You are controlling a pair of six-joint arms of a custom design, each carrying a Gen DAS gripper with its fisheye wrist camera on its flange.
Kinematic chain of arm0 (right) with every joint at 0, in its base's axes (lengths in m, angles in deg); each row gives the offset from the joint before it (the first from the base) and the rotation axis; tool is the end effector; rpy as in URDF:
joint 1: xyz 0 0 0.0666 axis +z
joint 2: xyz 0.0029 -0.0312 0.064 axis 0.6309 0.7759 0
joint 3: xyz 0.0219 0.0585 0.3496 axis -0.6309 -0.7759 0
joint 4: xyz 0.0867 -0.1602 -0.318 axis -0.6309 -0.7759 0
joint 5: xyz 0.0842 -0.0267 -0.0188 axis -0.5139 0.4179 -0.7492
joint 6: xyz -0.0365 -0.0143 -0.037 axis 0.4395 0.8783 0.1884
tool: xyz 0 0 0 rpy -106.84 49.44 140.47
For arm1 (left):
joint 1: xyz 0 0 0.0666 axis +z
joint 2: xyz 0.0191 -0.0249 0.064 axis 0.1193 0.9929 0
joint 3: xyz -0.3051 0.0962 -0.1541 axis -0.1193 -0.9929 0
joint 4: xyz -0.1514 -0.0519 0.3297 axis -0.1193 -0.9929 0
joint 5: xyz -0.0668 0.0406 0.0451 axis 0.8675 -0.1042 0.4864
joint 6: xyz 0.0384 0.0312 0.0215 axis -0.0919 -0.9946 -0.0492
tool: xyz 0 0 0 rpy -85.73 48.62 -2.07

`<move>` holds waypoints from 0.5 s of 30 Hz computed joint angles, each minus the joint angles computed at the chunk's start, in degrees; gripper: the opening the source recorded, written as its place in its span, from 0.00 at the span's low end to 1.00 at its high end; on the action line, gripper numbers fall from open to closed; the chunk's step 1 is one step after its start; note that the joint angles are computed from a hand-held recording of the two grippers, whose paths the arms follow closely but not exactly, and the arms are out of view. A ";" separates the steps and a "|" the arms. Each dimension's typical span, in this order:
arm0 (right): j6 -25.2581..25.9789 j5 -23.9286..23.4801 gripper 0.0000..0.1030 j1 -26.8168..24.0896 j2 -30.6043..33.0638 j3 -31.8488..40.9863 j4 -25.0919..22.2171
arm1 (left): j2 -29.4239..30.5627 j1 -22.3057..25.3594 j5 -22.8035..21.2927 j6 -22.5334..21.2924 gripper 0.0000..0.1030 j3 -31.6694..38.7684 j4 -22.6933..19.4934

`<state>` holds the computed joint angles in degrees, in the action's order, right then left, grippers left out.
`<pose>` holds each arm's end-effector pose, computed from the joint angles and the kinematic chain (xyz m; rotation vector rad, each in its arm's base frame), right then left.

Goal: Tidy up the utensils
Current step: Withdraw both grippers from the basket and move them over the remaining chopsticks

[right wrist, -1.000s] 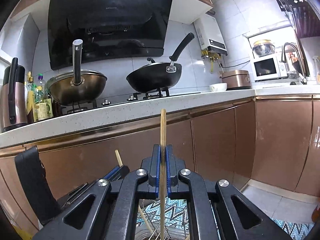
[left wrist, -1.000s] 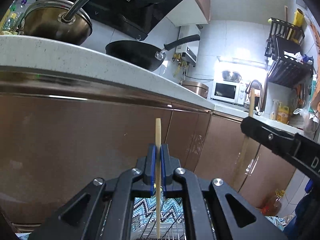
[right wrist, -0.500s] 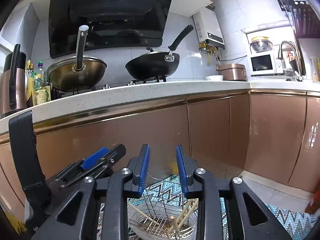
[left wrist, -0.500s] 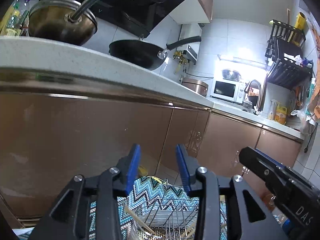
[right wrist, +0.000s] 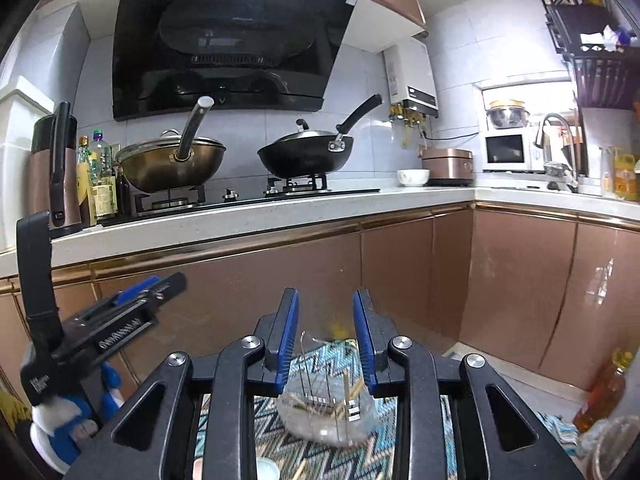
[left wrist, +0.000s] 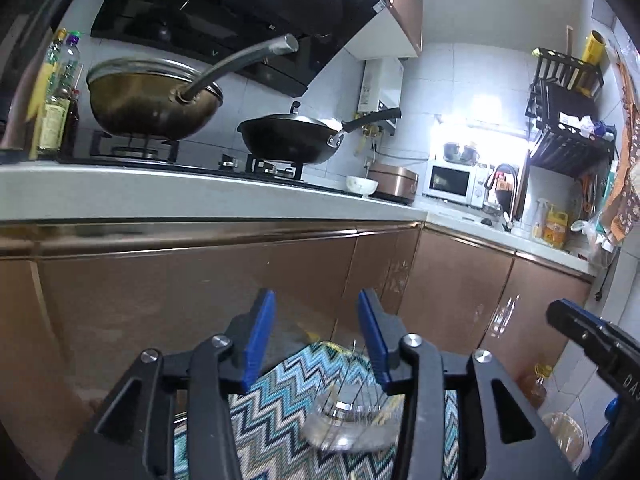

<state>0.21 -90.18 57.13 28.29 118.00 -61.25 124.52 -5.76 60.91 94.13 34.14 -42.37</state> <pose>0.5621 0.1931 0.5901 -0.4788 1.7513 0.4951 0.4978 -0.0961 0.5936 -0.3733 1.7454 0.0460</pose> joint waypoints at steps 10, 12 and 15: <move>-1.85 0.29 0.27 -0.86 -12.99 -13.39 -1.18 | -10.23 -5.48 -2.54 0.23 0.40 -5.04 -9.97; -1.79 0.04 0.27 -0.99 -15.66 -15.82 -1.15 | -11.33 -6.71 -3.29 0.73 0.40 -5.26 -11.39; -1.95 -0.67 0.27 -1.32 -19.31 -18.99 -1.10 | -13.22 -9.21 -4.98 1.04 0.40 -5.55 -13.59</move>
<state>-1.74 -90.85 55.81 8.98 99.02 -62.35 111.30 -14.96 55.93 95.17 28.59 -55.96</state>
